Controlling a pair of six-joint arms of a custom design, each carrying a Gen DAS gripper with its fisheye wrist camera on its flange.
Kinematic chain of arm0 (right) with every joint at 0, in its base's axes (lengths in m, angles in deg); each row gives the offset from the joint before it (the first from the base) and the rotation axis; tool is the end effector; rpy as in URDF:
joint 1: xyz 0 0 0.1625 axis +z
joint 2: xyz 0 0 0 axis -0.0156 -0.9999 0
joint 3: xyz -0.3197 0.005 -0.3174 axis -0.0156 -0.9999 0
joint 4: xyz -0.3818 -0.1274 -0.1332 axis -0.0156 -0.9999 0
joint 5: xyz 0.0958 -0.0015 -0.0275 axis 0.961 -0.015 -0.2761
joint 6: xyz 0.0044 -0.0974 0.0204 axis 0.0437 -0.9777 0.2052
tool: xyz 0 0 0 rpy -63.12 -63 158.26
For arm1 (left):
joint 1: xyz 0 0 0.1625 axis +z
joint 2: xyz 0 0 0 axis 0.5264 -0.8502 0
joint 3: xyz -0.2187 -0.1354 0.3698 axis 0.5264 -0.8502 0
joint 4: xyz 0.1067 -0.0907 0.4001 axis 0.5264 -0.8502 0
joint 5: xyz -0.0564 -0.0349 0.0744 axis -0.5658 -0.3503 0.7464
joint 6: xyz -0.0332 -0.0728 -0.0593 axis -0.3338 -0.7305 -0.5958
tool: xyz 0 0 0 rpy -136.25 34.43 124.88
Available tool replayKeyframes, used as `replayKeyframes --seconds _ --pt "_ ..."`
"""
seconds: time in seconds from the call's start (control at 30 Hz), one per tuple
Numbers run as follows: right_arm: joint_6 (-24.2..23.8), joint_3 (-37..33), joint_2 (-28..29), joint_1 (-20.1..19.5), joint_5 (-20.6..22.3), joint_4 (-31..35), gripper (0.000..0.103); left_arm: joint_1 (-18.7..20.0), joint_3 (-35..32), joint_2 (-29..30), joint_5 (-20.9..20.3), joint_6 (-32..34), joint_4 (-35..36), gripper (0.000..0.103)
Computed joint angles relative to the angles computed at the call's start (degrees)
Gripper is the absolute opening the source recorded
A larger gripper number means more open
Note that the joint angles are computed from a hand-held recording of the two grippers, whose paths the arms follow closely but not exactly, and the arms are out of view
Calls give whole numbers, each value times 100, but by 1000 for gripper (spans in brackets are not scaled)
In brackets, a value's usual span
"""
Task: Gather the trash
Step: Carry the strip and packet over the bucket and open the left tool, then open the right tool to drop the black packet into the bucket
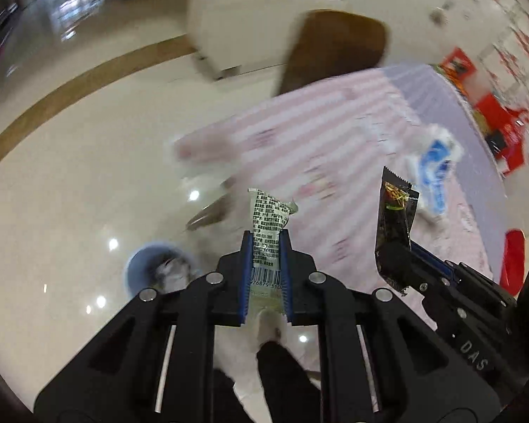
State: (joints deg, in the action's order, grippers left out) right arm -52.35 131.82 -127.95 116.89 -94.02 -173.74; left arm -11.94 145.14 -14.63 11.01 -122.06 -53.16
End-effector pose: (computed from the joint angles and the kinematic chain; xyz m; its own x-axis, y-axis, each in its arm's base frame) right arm 0.3281 -0.4325 0.3664 -0.7704 -0.5652 0.2949 -0.6020 0.7972 -0.0449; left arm -0.4388 -0.3643 0.2406 -0.8136 -0.4248 -0.3970 -0.1196 0.7904 -0.6007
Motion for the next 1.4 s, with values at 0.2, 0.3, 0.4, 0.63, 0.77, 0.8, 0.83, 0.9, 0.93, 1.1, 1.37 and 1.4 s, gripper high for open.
replayKeyframes --seconds 0.2,0.3,0.4,0.63,0.77,0.8,0.83,0.9,0.93,1.1,1.37,1.4 --pt "263 420 268 483 184 266 11 -402 831 -971 -598 -1360 507 15" --pt "420 506 417 654 236 315 11 -549 1080 -1288 -774 -1723 611 15" --pt "509 507 511 740 261 378 11 -655 1373 -1620 -898 -2016 473 17" --pt "573 571 616 859 186 392 11 -721 1531 -1878 -1054 -2321 577 40" --pt "596 599 676 872 172 400 11 -730 1451 -1867 -1089 -2350 821 58" --pt "594 640 647 861 170 399 11 -724 1451 -1869 -1102 -2352 831 58" --pt "569 638 638 841 166 414 11 -729 1444 -1868 -1123 -2373 864 58" --pt "543 673 697 827 163 336 11 -738 1439 -1884 -1134 -2386 910 58" --pt "546 678 703 832 163 330 11 -746 1440 -1888 -1143 -2406 926 58" --pt "524 717 733 824 154 261 11 -768 1431 -1896 -1168 -2448 989 58" --pt "541 736 772 841 175 240 11 -814 1434 -1953 -1213 -2525 1131 60" --pt "540 737 777 844 180 236 11 -827 1435 -1963 -1217 -2550 1160 61"
